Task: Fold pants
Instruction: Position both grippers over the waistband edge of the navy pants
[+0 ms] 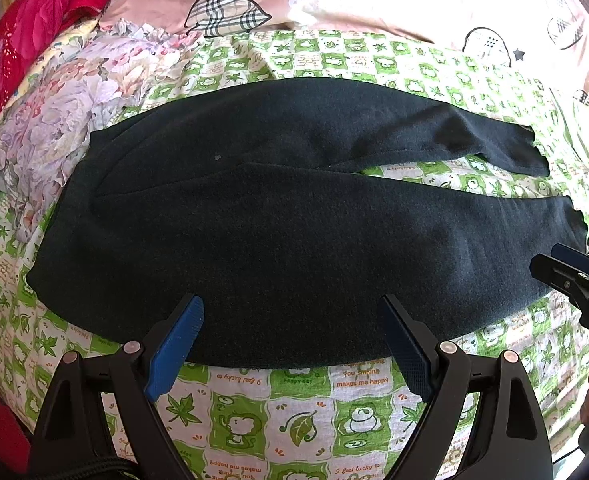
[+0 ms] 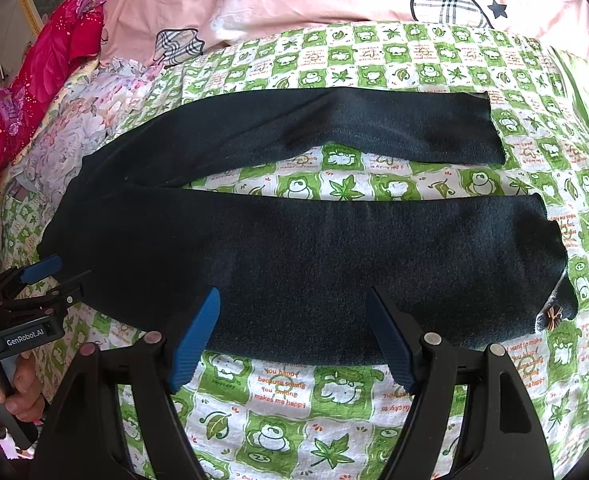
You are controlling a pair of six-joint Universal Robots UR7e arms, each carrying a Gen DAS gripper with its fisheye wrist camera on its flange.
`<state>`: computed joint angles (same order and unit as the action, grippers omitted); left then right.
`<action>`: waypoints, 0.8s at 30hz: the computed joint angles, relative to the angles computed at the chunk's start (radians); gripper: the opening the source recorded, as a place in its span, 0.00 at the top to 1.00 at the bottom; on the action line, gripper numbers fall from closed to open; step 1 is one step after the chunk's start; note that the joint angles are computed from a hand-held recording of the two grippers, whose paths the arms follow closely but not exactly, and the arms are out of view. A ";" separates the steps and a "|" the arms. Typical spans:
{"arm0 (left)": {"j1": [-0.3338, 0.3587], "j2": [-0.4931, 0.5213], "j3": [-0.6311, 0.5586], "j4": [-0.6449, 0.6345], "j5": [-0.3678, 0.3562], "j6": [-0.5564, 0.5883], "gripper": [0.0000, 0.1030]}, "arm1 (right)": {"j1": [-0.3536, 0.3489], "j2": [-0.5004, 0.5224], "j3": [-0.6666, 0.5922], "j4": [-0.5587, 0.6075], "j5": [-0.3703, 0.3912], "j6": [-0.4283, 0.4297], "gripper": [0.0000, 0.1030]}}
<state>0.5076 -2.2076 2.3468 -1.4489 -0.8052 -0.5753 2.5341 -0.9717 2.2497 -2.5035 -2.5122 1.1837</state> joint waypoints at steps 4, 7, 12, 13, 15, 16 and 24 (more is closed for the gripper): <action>0.004 0.005 0.004 -0.010 -0.002 0.001 0.13 | -0.001 0.000 -0.002 0.008 0.001 0.001 0.26; 0.000 0.001 0.017 -0.015 -0.001 -0.002 0.13 | 0.001 0.002 -0.003 0.007 -0.001 0.004 0.26; 0.001 -0.001 0.020 -0.021 -0.001 0.001 0.13 | -0.001 0.005 0.003 -0.015 -0.006 -0.008 0.26; 0.003 0.000 0.022 -0.026 -0.002 0.005 0.13 | 0.000 0.005 0.003 -0.020 -0.007 -0.009 0.26; 0.003 0.000 0.022 -0.025 -0.002 0.004 0.13 | 0.000 0.006 0.003 -0.029 -0.008 -0.013 0.26; 0.003 -0.001 0.023 -0.026 -0.002 0.003 0.13 | 0.002 0.006 0.004 -0.027 -0.008 -0.011 0.26; 0.024 0.009 0.024 -0.066 -0.011 0.034 0.13 | 0.001 0.021 0.017 -0.100 -0.031 -0.040 0.26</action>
<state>0.5320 -2.1989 2.3710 -1.5148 -0.8164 -0.5413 2.5349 -0.9508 2.2664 -2.6036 -2.5434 1.1434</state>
